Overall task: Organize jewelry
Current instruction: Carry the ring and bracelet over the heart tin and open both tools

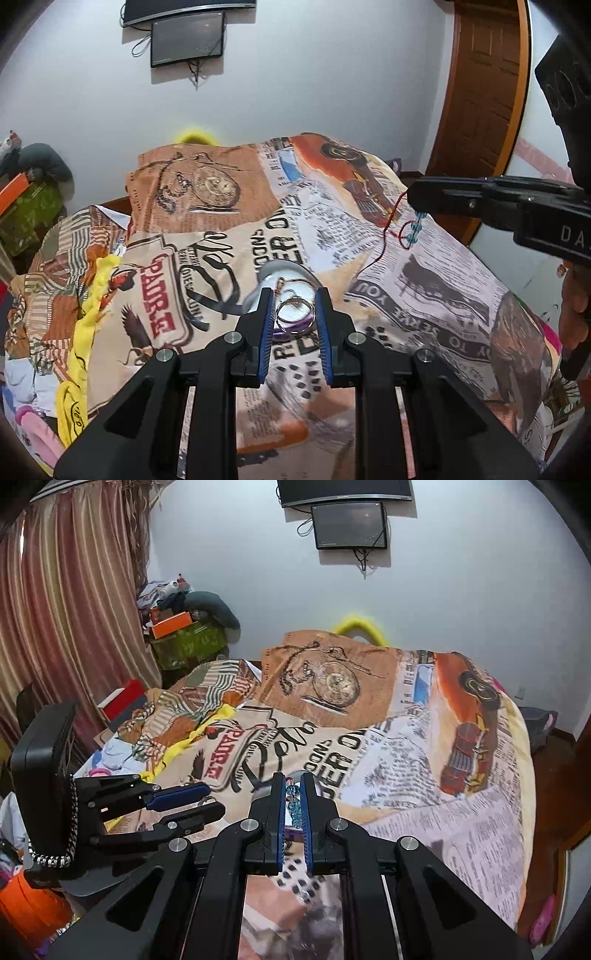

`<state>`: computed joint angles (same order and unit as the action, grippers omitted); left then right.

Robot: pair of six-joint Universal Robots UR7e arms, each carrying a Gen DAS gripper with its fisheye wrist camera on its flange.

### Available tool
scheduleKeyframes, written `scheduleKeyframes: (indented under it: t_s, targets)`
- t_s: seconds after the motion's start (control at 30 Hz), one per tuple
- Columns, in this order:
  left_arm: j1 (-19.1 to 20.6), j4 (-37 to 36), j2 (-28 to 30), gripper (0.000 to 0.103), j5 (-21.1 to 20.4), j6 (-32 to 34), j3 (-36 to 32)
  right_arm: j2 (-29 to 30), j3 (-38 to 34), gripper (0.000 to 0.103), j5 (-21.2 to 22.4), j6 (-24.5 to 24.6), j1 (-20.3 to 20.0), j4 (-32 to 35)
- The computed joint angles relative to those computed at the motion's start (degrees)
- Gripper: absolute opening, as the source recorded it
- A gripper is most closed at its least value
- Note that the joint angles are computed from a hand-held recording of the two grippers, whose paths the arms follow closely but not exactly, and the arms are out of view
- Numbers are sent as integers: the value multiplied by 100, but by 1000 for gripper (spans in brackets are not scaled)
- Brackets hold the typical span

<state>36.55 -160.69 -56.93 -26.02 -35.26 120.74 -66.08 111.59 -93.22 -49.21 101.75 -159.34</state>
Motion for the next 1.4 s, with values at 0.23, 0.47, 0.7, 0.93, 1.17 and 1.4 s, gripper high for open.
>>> scheduleKeyframes:
  t_s: [0.23,0.47,0.7,0.93,1.17,1.4]
  targets:
    - [229,-286,29,21,23,221,-10,309,-144,7,37,92,80,76]
    - [514,-516,212,21,-85,495,-102,679,-399,7,-56,250,80,328]
    - [819,-653,376,21,-326,693,-242,1127,-764,7,-362,448,37,660]
    - [1085,-755,545,21,-508,918,-432,1499,-1081,7,-717,587,11,892]
    - [1292,-956,635,21,-754,1079,-558,1682,-1327,7,-829,675,-27,1127]
    - [1425,-918,675,21,-958,1083,-649,1774,-1382,7,-948,641,-41,1176]
